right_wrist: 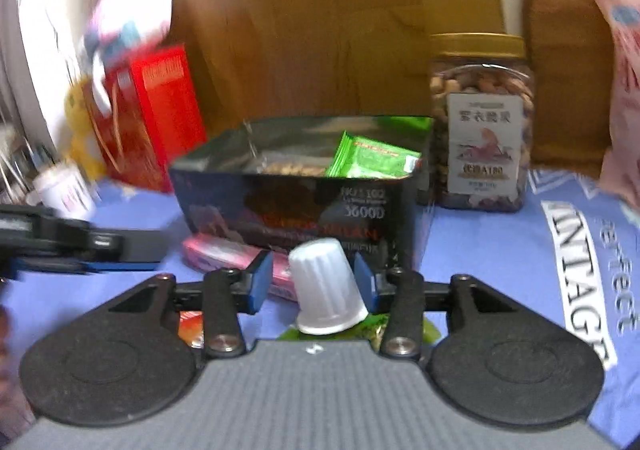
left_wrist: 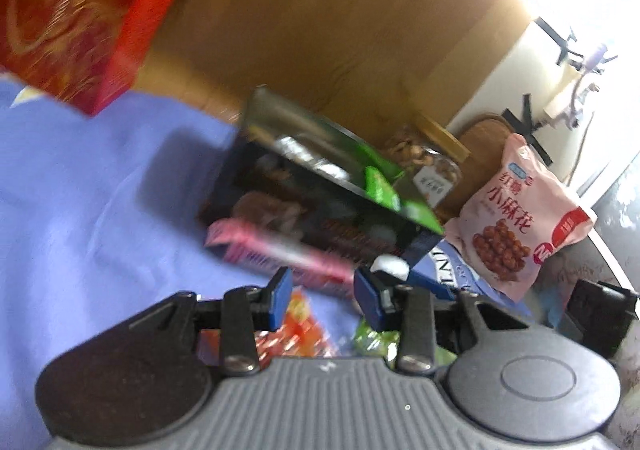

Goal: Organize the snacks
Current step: 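Move the left gripper down to the white yellow-lidded cup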

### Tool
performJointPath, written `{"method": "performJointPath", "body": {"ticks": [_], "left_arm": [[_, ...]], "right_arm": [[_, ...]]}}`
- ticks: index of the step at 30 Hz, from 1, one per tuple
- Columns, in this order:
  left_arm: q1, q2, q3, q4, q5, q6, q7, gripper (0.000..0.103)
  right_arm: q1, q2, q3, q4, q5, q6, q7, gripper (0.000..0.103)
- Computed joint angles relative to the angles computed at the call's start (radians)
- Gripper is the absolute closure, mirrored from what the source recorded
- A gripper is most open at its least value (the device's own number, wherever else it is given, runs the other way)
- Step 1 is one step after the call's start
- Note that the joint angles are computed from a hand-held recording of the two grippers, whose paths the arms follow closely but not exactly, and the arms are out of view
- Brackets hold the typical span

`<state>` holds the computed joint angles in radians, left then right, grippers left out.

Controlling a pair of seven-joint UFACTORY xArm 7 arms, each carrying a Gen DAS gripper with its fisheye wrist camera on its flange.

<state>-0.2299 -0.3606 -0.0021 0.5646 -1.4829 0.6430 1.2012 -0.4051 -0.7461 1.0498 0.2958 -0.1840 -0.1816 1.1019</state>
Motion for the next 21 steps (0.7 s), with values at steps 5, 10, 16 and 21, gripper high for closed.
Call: {"method": "performJointPath", "body": {"ticks": [5, 10, 16, 21], "left_arm": [[0.026, -0.049, 0.031, -0.063, 0.058, 0.036, -0.035, 0.068], [0.044, -0.143, 0.076, -0.143, 0.129, 0.12, -0.059, 0.068], [0.062, -0.245, 0.122, -0.216, 0.222, 0.196, -0.107, 0.063], [0.023, -0.287, 0.105, -0.212, 0.177, 0.161, -0.115, 0.057]], "right_arm": [[0.137, -0.096, -0.021, -0.005, -0.043, 0.131, 0.008, 0.066], [0.38, -0.153, -0.004, 0.006, -0.122, 0.343, 0.015, 0.069], [0.671, -0.157, -0.046, -0.03, -0.095, 0.426, 0.143, 0.066], [0.739, -0.207, -0.083, -0.05, -0.093, 0.498, 0.266, 0.066]]}}
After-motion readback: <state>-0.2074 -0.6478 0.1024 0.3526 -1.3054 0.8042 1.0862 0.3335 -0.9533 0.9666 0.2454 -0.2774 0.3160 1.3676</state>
